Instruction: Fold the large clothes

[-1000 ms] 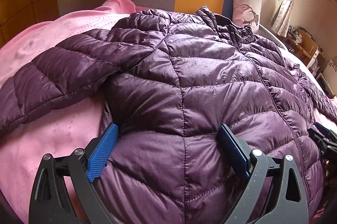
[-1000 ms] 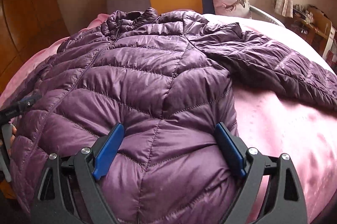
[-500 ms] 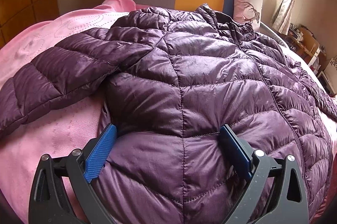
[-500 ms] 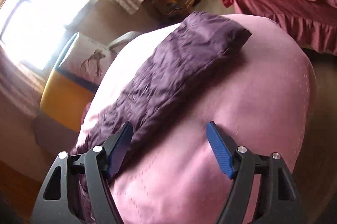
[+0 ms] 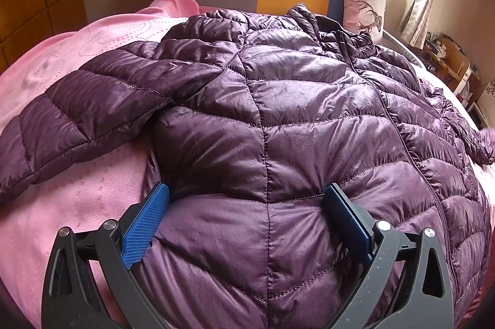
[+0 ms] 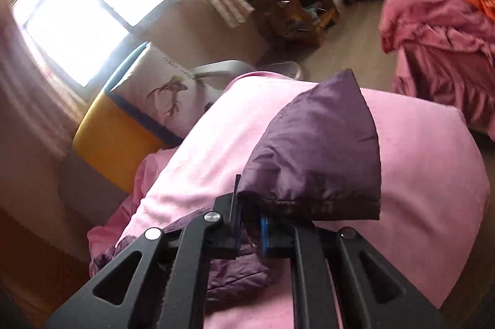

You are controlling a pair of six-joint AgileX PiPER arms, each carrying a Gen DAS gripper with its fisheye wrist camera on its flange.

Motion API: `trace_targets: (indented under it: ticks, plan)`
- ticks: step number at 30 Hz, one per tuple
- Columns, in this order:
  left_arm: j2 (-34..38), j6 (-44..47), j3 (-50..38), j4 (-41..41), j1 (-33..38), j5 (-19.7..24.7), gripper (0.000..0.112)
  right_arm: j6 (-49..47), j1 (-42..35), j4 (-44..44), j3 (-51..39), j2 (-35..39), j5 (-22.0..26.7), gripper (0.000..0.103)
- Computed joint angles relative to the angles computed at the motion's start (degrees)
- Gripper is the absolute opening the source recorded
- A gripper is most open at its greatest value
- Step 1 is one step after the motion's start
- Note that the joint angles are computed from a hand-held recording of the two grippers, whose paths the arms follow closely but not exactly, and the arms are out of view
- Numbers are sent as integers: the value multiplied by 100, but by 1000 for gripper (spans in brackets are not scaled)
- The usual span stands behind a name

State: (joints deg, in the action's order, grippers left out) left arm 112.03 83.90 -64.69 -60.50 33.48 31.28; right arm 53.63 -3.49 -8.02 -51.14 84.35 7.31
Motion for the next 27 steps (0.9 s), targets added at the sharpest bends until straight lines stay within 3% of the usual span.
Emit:
trace_targets:
  ticks: [3,5,13,21,23,24,27]
  plan:
    - [8,40,5,-55,13,34,99,1045,939,-1432,-865,380,561,8]
    - [16,62,0,-83,26,61,99,1426,1513,-1929,-1363,778,850,8]
    - [21,96,-8,-107,64,111,99,410,3074,-1033,-3633,2785,1532,8]
    - [3,-28,-18,45,39,95,99,-794,4040,-202,-6468,4911,2895,8]
    - [-28,-292,-68,361,-19,56,99,-955,4194,-103,-7281,5433,3334,13]
    - [-53,-490,-102,606,-77,13,99,-897,4263,-197,-7507,5580,3473,23]
    - [-161,-1162,-250,1315,-208,15,99,-775,4358,-255,-7474,5624,3361,29]
